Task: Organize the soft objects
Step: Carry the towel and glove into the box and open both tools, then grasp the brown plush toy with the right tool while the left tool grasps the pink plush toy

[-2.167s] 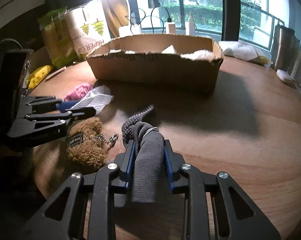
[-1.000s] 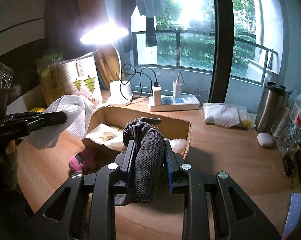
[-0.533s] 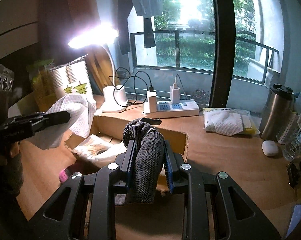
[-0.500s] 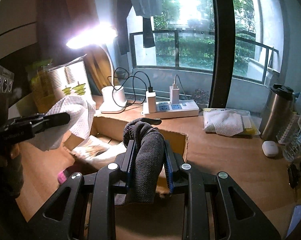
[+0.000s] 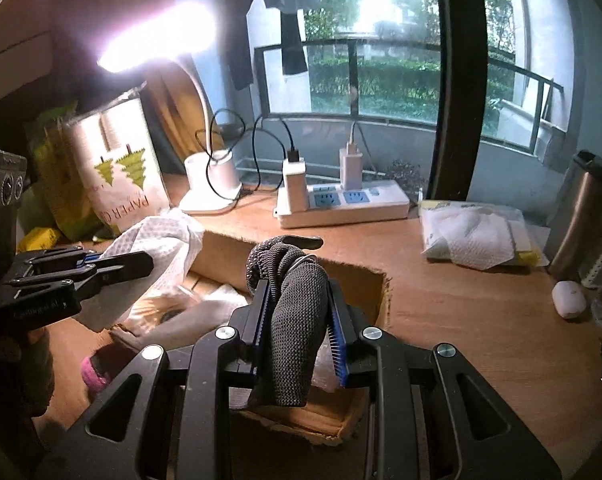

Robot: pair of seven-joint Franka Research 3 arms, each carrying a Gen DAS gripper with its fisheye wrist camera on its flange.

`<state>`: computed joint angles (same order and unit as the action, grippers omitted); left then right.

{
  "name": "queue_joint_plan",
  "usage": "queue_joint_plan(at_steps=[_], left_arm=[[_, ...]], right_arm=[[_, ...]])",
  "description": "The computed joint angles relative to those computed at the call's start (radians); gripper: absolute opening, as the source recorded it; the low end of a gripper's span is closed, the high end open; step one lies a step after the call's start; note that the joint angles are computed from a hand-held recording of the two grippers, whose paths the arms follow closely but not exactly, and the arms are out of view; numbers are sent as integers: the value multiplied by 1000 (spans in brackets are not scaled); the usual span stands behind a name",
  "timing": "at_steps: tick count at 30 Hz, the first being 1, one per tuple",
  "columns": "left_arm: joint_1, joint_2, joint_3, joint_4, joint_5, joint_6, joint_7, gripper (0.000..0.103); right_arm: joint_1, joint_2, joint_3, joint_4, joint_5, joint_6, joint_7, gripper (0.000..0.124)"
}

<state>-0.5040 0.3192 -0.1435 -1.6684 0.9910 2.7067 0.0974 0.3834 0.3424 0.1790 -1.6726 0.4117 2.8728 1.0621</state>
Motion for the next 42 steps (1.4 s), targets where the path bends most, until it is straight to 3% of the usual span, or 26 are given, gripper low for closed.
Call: queue_joint_plan(at_steps=[4, 8, 12, 15, 16, 17, 25, 28, 31, 42], left_arm=[[13, 21, -10, 10, -59, 4, 44, 10], [5, 28, -7, 19, -91, -14, 68, 20], [-7, 23, -4, 23, -89, -33, 76, 24], [-16, 8, 1, 12, -70, -34, 53, 43], [-18, 1, 3, 5, -57, -32, 37, 55], [-21, -11, 8, -7, -34, -23, 8, 58], [-18, -74, -24, -46, 56, -63, -65, 61], [-13, -93, -34, -64, 92, -62, -105, 78], [-12, -114, -44, -80, 141, -69, -152, 89], [17, -188, -89, -162, 178, -104, -209, 90]], right_arm=[[24, 22, -29, 16, -48, -19, 45, 28], [43, 34, -54, 29, -105, -46, 100, 30], [72, 34, -86, 26, -178, -65, 165, 33], [80, 25, -97, 15, -219, -62, 211, 41], [75, 13, -91, 1, -217, -48, 215, 43], [70, 2, -86, -10, -216, -37, 215, 47], [62, -92, -59, -104, -211, 22, 215, 51], [63, -128, -51, -142, -204, 39, 214, 51], [62, -158, -42, -172, -188, 48, 212, 51], [74, -217, -25, -249, -167, 51, 207, 51]])
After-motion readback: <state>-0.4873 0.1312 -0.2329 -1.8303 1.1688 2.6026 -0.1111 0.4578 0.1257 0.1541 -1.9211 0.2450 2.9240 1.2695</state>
